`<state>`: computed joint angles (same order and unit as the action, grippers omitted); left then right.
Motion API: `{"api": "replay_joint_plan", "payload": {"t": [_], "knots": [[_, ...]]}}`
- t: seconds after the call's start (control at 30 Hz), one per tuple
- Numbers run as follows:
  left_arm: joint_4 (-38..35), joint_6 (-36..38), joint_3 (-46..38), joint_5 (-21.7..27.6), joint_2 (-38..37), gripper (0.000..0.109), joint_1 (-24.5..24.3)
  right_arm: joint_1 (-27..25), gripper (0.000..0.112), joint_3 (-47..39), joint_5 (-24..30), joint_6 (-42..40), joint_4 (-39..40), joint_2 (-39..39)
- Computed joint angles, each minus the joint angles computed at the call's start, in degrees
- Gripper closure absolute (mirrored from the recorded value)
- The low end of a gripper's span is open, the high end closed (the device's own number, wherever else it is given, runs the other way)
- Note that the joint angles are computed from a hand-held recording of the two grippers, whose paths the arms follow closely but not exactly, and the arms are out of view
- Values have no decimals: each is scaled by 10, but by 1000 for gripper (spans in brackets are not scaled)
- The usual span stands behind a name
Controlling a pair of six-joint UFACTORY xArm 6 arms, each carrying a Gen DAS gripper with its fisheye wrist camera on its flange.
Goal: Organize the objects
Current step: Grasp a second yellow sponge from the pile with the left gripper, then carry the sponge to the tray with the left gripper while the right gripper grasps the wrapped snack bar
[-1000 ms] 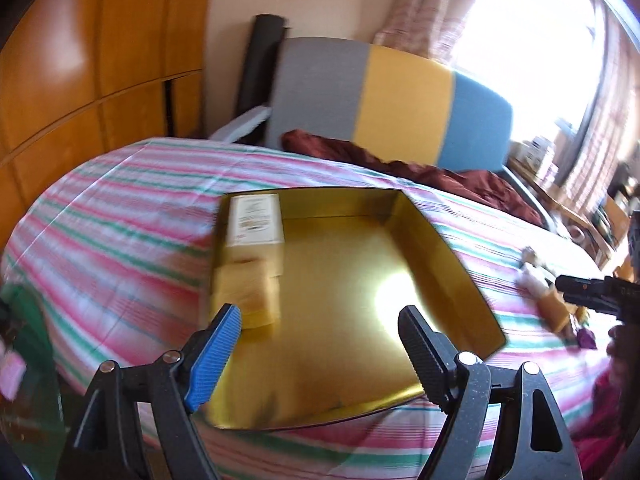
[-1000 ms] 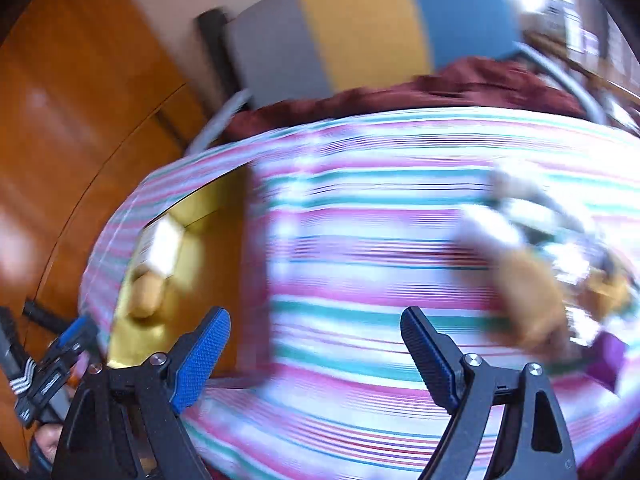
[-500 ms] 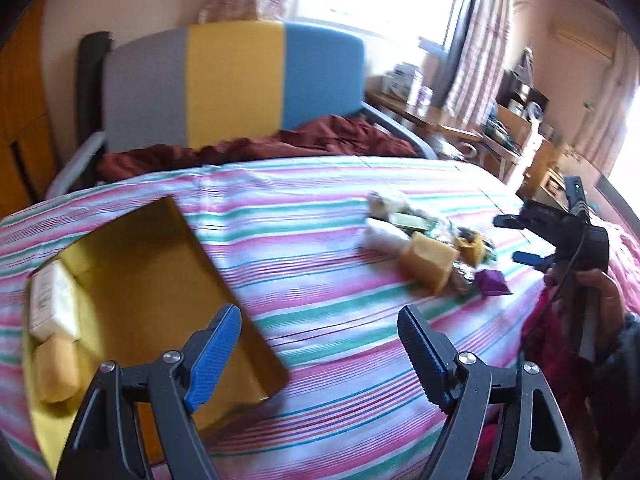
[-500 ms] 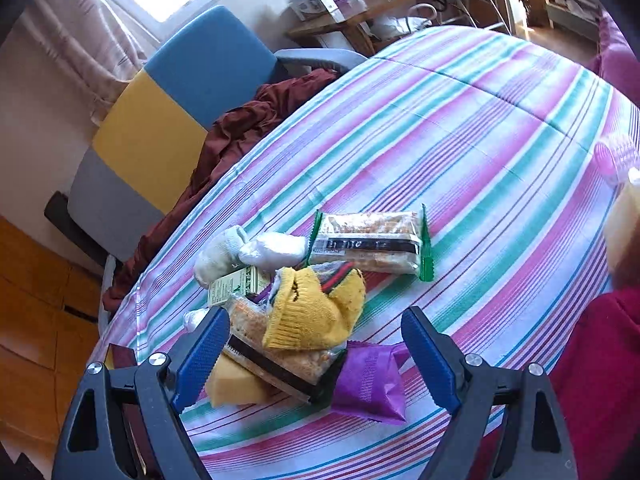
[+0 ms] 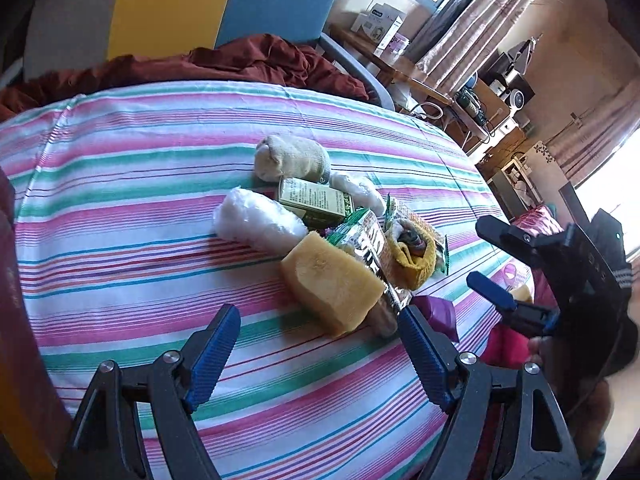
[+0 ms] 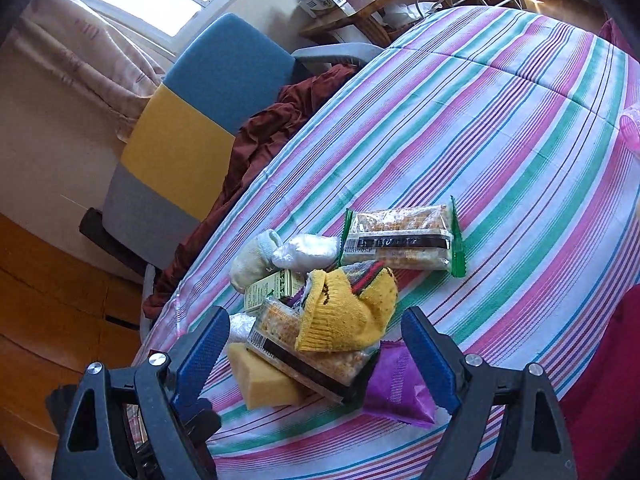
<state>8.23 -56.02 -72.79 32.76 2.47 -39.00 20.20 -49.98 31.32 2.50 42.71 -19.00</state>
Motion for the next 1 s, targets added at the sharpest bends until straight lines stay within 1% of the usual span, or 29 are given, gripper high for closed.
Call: {"api": "replay_joint_plan", "payload": {"t": [0.2,0.23,0.27,0.3,0.33,0.37,0.43,0.5,0.6,0.67,0.73,0.77,0.87,0.93,1.0], "knots": [[-52,16,-75,4,82,25,11,-2,23,-7,11,-19,20,7],[-53,22,-82,2,92,27,12,-3,23,-7,11,-18,19,8],[-52,27,-84,4,97,41,12,-4,23,-7,11,-16,18,8],[-61,39,-80,1,99,50,13,-4,23,-6,10,-10,14,8],[-63,39,-59,-25,89,51,13,-6,23,-5,11,-7,13,8],[-58,36,-36,-45,74,55,12,-7,23,-6,13,-7,17,9],[-64,48,1,-63,45,58,10,-9,23,-7,16,-2,12,11],[-53,43,42,-72,11,58,6,-8,23,-10,19,7,-2,14],[-61,40,108,-85,-43,58,1,-4,23,-15,22,20,-25,17],[-52,28,144,-84,-78,58,-6,-2,23,-17,25,25,-37,19],[-26,12,169,-75,-106,58,-15,1,23,-21,30,19,-40,22],[-8,2,179,-66,-121,58,-20,0,23,-26,43,-1,-31,23],[21,-12,200,-47,-152,58,-37,13,23,-37,52,-24,-45,28],[35,-21,214,-37,-174,58,-48,24,23,-50,73,-56,-45,35],[37,-19,226,-31,-188,58,-56,43,23,-69,103,-73,-81,46]]}}
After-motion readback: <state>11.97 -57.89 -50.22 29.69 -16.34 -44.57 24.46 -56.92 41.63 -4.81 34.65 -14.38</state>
